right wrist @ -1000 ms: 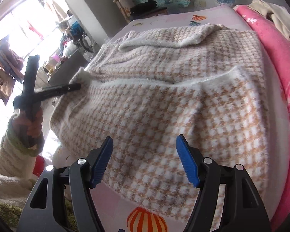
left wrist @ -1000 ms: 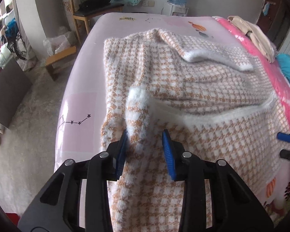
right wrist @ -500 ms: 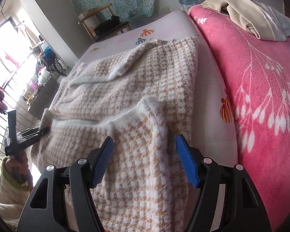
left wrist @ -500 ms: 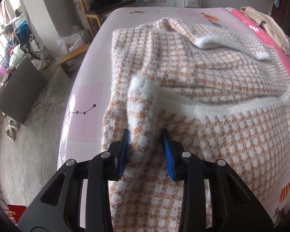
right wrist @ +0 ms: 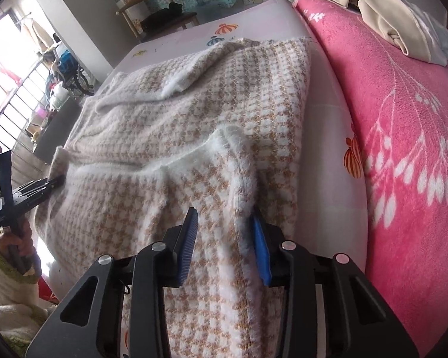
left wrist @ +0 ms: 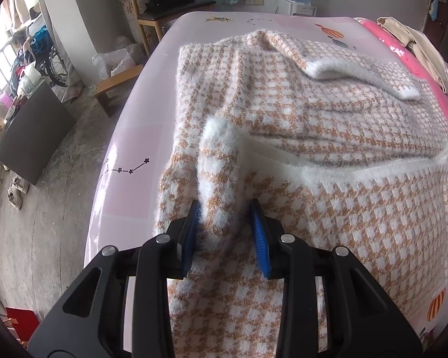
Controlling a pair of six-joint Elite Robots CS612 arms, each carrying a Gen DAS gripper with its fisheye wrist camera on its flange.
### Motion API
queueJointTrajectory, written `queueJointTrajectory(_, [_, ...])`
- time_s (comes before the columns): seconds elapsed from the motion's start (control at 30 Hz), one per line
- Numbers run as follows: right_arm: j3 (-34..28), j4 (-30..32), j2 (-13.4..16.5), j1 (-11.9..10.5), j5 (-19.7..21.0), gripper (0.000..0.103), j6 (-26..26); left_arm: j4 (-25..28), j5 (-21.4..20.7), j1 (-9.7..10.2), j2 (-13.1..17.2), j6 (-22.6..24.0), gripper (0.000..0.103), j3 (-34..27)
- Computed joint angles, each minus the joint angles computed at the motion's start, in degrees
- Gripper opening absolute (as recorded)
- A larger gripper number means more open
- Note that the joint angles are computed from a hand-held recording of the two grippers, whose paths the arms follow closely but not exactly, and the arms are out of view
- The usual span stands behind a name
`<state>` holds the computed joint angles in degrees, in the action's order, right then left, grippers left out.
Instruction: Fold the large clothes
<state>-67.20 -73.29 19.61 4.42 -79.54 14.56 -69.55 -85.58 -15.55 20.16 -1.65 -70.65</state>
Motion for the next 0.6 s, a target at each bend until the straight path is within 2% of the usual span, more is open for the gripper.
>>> queueJointTrajectory(0.1, [1.8, 0.6, -0.5, 0.1, -0.5, 0.030, 0.0, -0.1, -0.3, 0.06, -0.1, -0.6, 0.032, 0.1])
queueJointTrajectory(0.2, [2.3, 1.3, -1.2, 0.8, -2.5, 0.023, -1.1, -0.1, -0.3, 0.09, -0.1, -0.5, 0.032, 0.2])
queueJointTrajectory(0.27, [2.6, 2.0, -1.7, 1.4, -5.3, 0.021, -2.2, -0.1, -0.2, 0.05, -0.1, -0.5, 0.032, 0.1])
queueJointTrajectory(0.37, [3.2, 2.7, -2.3, 2.2, -9.0, 0.020, -3.7, -0.1, 0.0, 0.01, 0.0, -0.4, 0.032, 0.0])
queueJointTrajectory(0.6, [4.8, 3.3, -2.9, 2.8, -11.8, 0.020, -2.9, -0.3, 0.0, 0.03, 0.2, 0.0, 0.032, -0.3])
